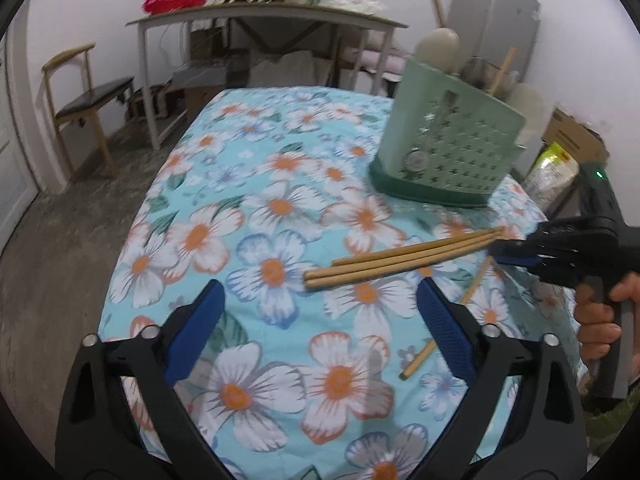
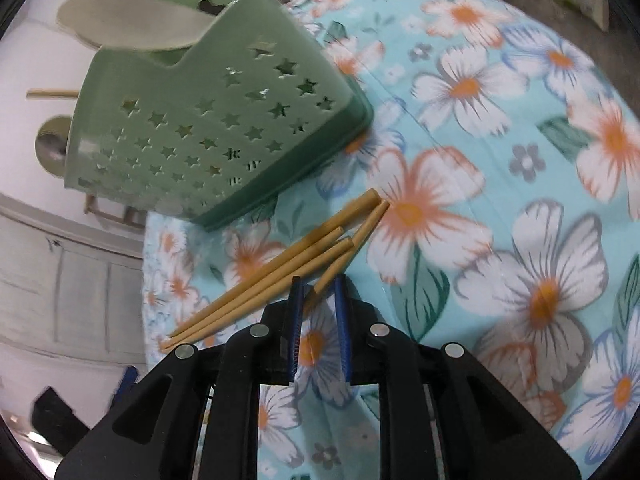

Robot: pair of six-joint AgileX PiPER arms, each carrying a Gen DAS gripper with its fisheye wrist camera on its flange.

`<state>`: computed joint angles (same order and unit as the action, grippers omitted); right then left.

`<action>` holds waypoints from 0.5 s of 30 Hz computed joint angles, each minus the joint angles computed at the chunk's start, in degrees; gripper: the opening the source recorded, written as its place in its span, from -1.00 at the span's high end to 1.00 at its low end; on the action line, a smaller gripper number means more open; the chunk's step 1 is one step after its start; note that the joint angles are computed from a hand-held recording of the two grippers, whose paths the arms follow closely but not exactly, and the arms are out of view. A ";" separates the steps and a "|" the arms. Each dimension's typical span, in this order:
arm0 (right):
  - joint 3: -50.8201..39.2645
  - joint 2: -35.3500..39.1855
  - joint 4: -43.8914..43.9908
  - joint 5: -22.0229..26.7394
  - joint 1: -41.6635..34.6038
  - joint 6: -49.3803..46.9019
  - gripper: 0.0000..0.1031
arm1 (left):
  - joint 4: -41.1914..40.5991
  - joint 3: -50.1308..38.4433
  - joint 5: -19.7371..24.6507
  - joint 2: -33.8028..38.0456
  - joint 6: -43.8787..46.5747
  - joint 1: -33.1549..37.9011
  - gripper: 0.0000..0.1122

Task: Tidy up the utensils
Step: 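Grasp a chopstick with the left tool while the right tool holds its chopstick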

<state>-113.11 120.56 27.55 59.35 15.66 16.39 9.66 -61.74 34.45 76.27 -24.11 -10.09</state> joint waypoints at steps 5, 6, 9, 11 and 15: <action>-2.15 0.00 -6.16 1.21 2.87 0.64 0.78 | 0.39 -2.11 0.01 2.81 4.41 -2.16 0.02; -2.17 -0.32 -7.40 1.58 3.29 0.38 0.79 | 0.99 -2.48 -0.04 3.35 4.97 -2.68 0.12; -0.03 -1.60 -10.35 1.91 3.89 -0.29 0.91 | 8.30 -3.92 0.75 6.00 3.97 -6.31 0.26; 3.43 -3.32 -8.04 0.60 2.80 -2.12 0.92 | 13.66 -5.21 2.27 8.70 3.66 -8.86 0.36; 8.75 -5.80 0.67 -1.42 -0.49 -6.47 0.91 | 19.70 -6.50 3.46 11.98 4.15 -11.45 0.51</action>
